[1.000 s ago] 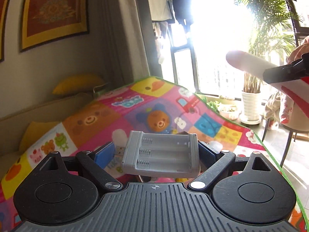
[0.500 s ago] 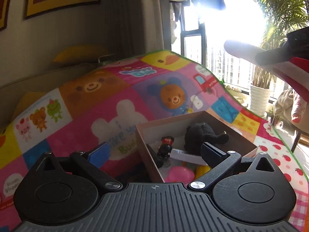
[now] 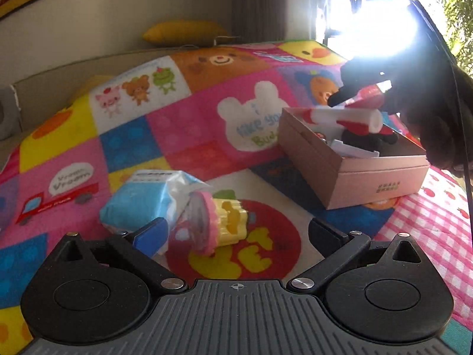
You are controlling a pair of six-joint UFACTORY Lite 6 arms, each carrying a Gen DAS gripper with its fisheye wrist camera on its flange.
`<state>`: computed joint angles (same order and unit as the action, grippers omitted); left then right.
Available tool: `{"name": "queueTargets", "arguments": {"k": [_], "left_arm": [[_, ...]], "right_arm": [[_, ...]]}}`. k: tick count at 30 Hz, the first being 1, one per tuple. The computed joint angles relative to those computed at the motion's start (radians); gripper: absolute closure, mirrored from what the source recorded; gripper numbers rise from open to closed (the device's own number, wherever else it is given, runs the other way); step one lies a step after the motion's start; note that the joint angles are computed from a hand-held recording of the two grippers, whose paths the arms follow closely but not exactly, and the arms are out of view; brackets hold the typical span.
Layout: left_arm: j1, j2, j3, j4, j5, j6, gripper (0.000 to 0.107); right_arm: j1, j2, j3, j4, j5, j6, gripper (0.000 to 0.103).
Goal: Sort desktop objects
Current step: 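Lower charger with left gripper and rocket with right gripper into pink box, release, then grasp the pink-lidded yellow cup toy with right gripper while left gripper approaches blue wipes pack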
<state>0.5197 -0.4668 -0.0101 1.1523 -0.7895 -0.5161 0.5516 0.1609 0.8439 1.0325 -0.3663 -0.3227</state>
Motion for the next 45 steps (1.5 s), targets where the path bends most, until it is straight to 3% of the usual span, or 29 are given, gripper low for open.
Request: {"name": "queueTargets", "arguments": {"k": [1,2,7,10,15,18,22,25,27,30,33,35,37,39,42,44,45], "left_arm": [[0.031,0.028,0.009,0.008,-0.019,0.014,0.004],[0.052,0.063,0.019,0.001,-0.034,0.035,0.004],[0.082,0.202,0.051,-0.105,-0.055,0.149,0.004],[0.139,0.217,0.069,-0.155,-0.062,0.146,0.004],[0.236,0.329,0.143,-0.216,-0.066,0.154,0.004],[0.315,0.376,0.179,-0.134,-0.086,0.087,0.004],[0.326,0.409,0.196,-0.178,-0.086,0.065,0.004],[0.326,0.442,0.227,-0.186,-0.060,0.013,0.004],[0.352,0.477,0.252,-0.135,-0.072,-0.029,0.004],[0.371,0.491,0.255,-0.126,-0.091,-0.038,0.004],[0.379,0.488,0.246,-0.139,-0.101,-0.035,0.004],[0.385,0.493,0.248,-0.147,-0.103,-0.049,0.004],[0.397,0.503,0.253,-0.147,-0.113,-0.066,0.004],[0.423,0.520,0.262,-0.119,-0.134,-0.086,0.004],[0.438,0.538,0.277,-0.110,-0.132,-0.127,0.004],[0.452,0.554,0.287,-0.096,-0.141,-0.143,0.004],[0.454,0.555,0.287,-0.096,-0.144,-0.143,0.004]], "right_arm": [[0.024,-0.022,-0.018,0.071,-0.039,-0.079,0.053],[0.050,-0.047,-0.039,0.115,-0.078,-0.128,0.050],[0.276,-0.129,-0.099,0.349,-0.290,-0.415,0.050],[0.428,-0.079,-0.092,0.352,-0.321,-0.462,0.049],[0.564,0.185,0.078,0.319,-0.257,-0.460,0.044],[0.580,0.298,0.182,0.296,-0.192,-0.405,0.044],[0.561,0.374,0.268,0.217,-0.146,-0.267,0.044],[0.497,0.407,0.305,0.072,-0.039,-0.086,0.044],[0.463,0.420,0.315,-0.059,0.009,0.059,0.052],[0.468,0.411,0.295,-0.143,-0.016,0.130,0.054],[0.499,0.388,0.277,-0.079,-0.065,0.029,0.052],[0.530,0.373,0.275,-0.006,-0.102,-0.081,0.044],[0.573,0.378,0.289,0.081,-0.173,-0.224,0.034],[0.603,0.419,0.348,0.192,-0.211,-0.410,0.034],[0.604,0.498,0.446,0.284,-0.205,-0.563,0.034],[0.587,0.529,0.479,0.315,-0.169,-0.602,0.043],[0.583,0.530,0.479,0.328,-0.160,-0.612,0.054]]}}
